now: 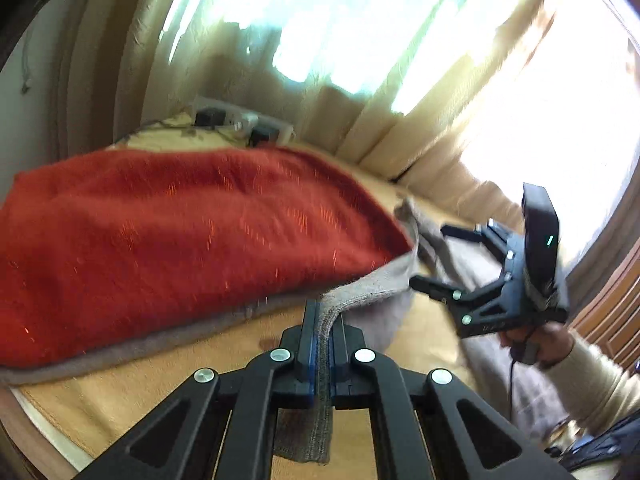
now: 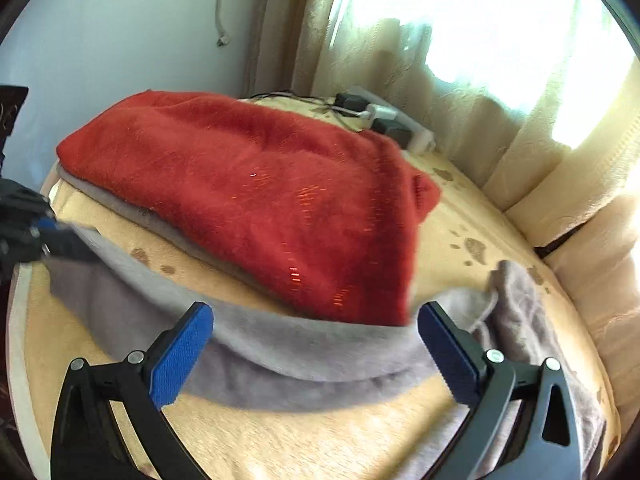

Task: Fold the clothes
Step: 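Lift the sleeve cuff up with the left gripper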

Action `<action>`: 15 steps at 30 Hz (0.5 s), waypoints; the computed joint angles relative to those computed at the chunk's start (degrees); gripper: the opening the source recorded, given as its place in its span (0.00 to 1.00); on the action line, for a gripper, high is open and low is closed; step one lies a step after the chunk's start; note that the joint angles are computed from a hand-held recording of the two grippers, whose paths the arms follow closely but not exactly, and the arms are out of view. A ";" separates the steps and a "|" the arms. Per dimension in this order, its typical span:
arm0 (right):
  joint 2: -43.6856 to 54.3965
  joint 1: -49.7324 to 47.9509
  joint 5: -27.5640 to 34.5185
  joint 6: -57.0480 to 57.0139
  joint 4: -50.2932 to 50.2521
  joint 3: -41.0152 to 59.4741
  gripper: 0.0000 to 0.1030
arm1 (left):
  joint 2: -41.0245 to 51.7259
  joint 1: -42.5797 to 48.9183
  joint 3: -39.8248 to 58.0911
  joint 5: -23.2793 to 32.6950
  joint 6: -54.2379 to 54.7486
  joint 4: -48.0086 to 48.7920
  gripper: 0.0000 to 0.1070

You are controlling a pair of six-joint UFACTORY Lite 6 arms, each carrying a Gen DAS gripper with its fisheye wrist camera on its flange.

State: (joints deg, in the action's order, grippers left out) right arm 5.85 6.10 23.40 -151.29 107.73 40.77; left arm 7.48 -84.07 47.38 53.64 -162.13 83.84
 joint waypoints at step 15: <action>27.25 -21.34 3.64 47.37 -34.08 43.29 1.00 | -30.85 13.73 -2.15 1.38 15.53 7.41 0.04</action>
